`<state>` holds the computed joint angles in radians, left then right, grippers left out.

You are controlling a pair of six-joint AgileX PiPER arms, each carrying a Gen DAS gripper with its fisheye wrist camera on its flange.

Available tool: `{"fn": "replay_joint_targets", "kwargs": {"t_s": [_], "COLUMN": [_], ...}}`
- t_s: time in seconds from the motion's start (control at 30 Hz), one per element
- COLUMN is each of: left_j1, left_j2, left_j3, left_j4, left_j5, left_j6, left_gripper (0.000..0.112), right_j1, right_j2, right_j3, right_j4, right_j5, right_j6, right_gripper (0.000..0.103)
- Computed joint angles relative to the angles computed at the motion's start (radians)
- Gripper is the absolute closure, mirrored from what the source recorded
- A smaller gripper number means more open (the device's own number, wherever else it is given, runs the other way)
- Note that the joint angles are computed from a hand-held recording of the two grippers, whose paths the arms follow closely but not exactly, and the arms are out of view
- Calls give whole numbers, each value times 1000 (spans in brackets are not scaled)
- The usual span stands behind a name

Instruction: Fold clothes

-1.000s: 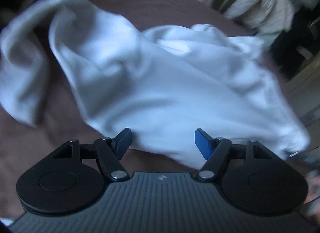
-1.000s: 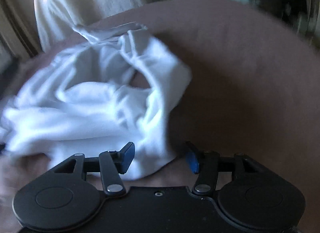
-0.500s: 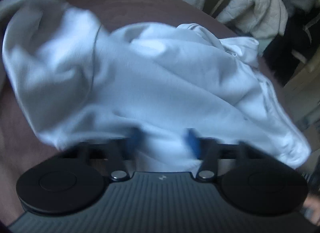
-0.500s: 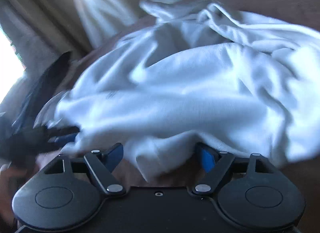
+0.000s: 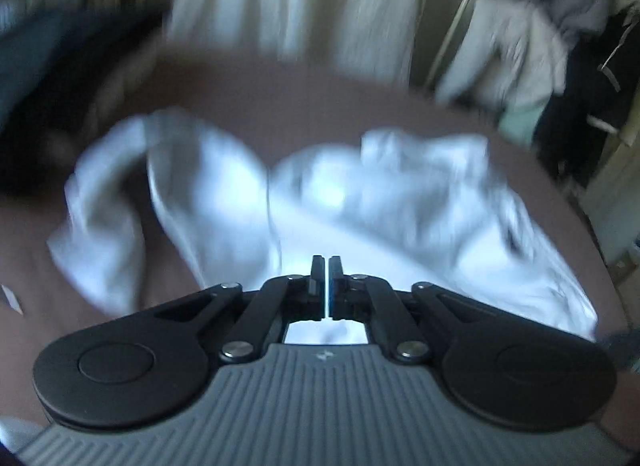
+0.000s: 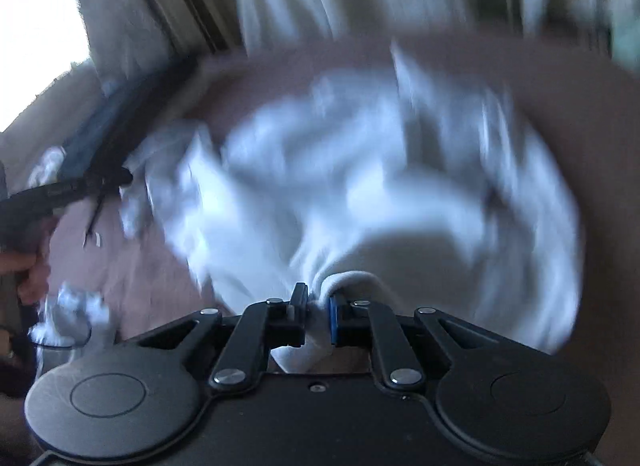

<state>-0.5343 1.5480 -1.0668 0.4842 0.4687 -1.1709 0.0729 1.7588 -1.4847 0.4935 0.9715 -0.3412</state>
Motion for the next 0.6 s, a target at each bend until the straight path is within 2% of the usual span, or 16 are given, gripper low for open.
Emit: {"fn": "replay_joint_targets", "kwargs": {"t_s": [0.03, 0.1, 0.13, 0.17, 0.2, 0.23, 0.3, 0.33, 0.4, 0.43, 0.47, 0.53, 0.57, 0.6], "left_j1": [19, 25, 20, 13, 6, -1, -5, -7, -10, -19, -32, -90, -117, -147], "left_j2": [29, 92, 120, 147, 167, 184, 206, 219, 244, 264, 288, 358, 380, 388], "left_j3": [4, -15, -31, -50, -61, -69, -64, -62, -58, -68, -87, -163, -180, -180], "left_j4": [-81, -133, -126, -109, -90, -70, -47, -36, -12, 14, 45, 164, 237, 321], "left_j5": [-20, -23, -8, 12, 30, 46, 35, 16, -20, -27, -24, 78, 113, 147], "left_j6": [47, 90, 86, 74, 53, 27, -20, -43, -92, -119, -147, -190, -235, -305], "left_gripper": [109, 103, 92, 70, 60, 52, 48, 39, 23, 9, 9, 10, 19, 36], "right_j1": [11, 7, 2, 1, 1, 1, -15, -30, -58, -66, -73, -67, -61, -50], "right_j2": [-1, -12, -17, -24, -33, -41, -45, -47, -47, -49, -53, -48, -42, -39], "right_j3": [57, 149, 192, 207, 209, 210, 178, 168, 147, 146, 150, 154, 153, 158], "right_j4": [-38, -11, 14, 21, 19, 17, 44, 78, 149, 170, 186, 172, 155, 141], "right_j5": [-13, -46, -62, -68, -68, -67, -55, -61, -71, -84, -100, -113, -106, -107], "right_j6": [34, 37, 29, 13, -7, -28, -78, -111, -176, -196, -211, -206, -201, -195], "right_gripper": [98, 98, 98, 98, 98, 98, 98, 93, 91, 89, 83, 78, 78, 78]}}
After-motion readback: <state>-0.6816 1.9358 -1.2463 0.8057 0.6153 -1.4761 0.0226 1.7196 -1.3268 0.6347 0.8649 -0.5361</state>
